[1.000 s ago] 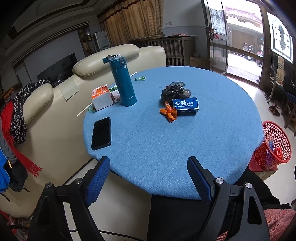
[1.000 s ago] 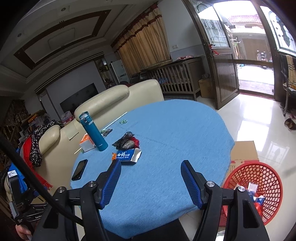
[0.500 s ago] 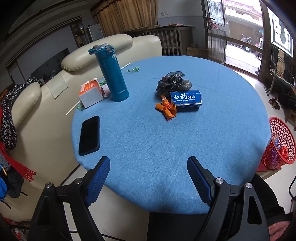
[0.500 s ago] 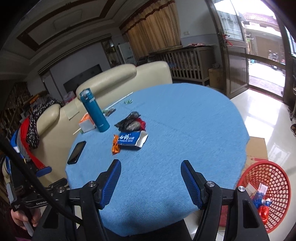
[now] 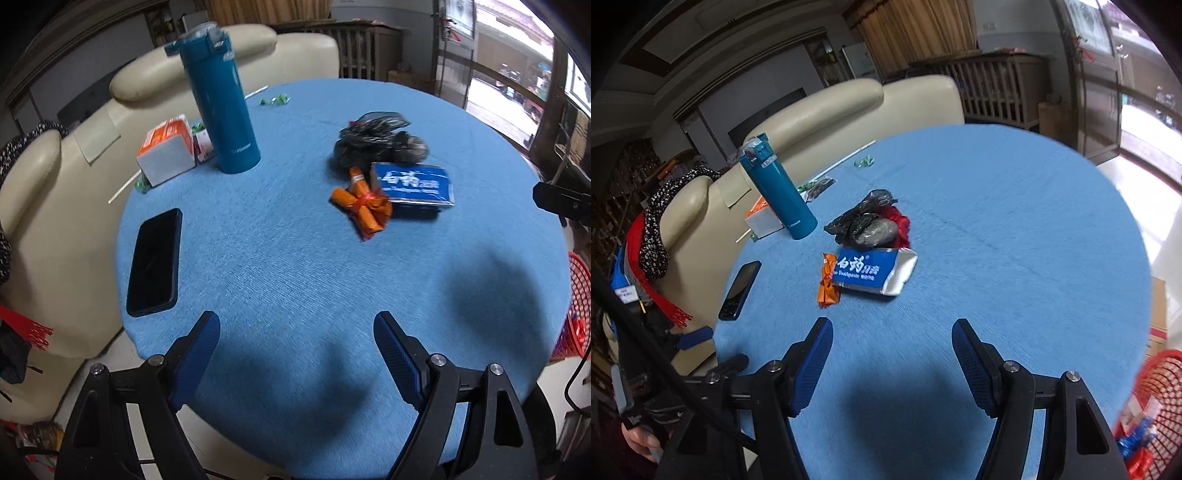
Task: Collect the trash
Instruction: 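Grasp the black plastic bag with the right gripper and lift it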
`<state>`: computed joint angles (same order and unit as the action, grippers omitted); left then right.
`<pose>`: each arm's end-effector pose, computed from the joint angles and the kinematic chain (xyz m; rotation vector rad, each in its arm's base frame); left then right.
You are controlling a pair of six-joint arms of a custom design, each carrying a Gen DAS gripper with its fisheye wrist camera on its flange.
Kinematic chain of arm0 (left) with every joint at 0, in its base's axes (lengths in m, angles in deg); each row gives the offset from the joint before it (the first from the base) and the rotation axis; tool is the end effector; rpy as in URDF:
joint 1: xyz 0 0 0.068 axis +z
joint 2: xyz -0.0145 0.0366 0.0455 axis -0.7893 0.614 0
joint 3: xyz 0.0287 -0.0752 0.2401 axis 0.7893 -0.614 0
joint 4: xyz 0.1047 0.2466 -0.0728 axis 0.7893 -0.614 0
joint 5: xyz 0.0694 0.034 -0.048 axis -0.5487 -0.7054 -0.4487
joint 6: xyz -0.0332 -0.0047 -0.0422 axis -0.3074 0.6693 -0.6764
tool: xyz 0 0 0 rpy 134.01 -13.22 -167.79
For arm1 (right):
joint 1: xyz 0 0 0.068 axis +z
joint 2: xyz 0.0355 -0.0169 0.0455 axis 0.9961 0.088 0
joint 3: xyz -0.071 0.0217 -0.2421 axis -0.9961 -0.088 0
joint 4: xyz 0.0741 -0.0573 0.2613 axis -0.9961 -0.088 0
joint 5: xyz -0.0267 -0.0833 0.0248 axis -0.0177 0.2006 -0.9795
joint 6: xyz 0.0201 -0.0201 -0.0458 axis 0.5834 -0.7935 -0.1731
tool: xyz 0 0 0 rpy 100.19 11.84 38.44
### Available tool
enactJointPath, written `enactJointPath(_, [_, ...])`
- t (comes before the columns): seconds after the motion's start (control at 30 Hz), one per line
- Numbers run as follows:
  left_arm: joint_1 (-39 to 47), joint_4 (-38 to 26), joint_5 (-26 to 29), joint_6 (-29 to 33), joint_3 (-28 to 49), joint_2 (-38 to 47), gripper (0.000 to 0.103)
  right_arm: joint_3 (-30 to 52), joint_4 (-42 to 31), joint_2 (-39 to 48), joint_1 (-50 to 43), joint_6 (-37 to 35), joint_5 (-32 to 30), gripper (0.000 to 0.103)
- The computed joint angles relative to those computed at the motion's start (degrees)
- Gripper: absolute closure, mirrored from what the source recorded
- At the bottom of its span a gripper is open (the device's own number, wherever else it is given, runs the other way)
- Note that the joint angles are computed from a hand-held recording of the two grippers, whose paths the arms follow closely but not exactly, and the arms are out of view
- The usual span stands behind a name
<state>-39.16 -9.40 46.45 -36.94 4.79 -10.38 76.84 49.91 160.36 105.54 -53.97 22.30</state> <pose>0.2575 0.0557 0.2473 0.1649 2.5649 0.0821 0.2870 0.1134 0.2397 -0.1274 2.4027 0.4950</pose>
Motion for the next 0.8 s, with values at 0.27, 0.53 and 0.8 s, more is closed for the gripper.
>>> enactJointPath(0.27, [-1.6, 1.88, -2.13, -1.11, 4.84, 8.22, 0.017, 13.23, 0.95, 16.21, -0.68, -2.05, -2.32, 0.032])
enactJointPath(0.53, [-0.75, 1.69, -2.1, -1.91, 8.77, 13.94, 0.017, 31.88, -3.61, 32.44, -1.46, -5.44, -7.27, 0.032])
enactJointPath(0.8, [0.56, 1.34, -2.64, -1.72, 10.85, 17.2, 0.017, 49.43, -9.86, 47.5, 0.28, -8.54, -6.6, 0.032])
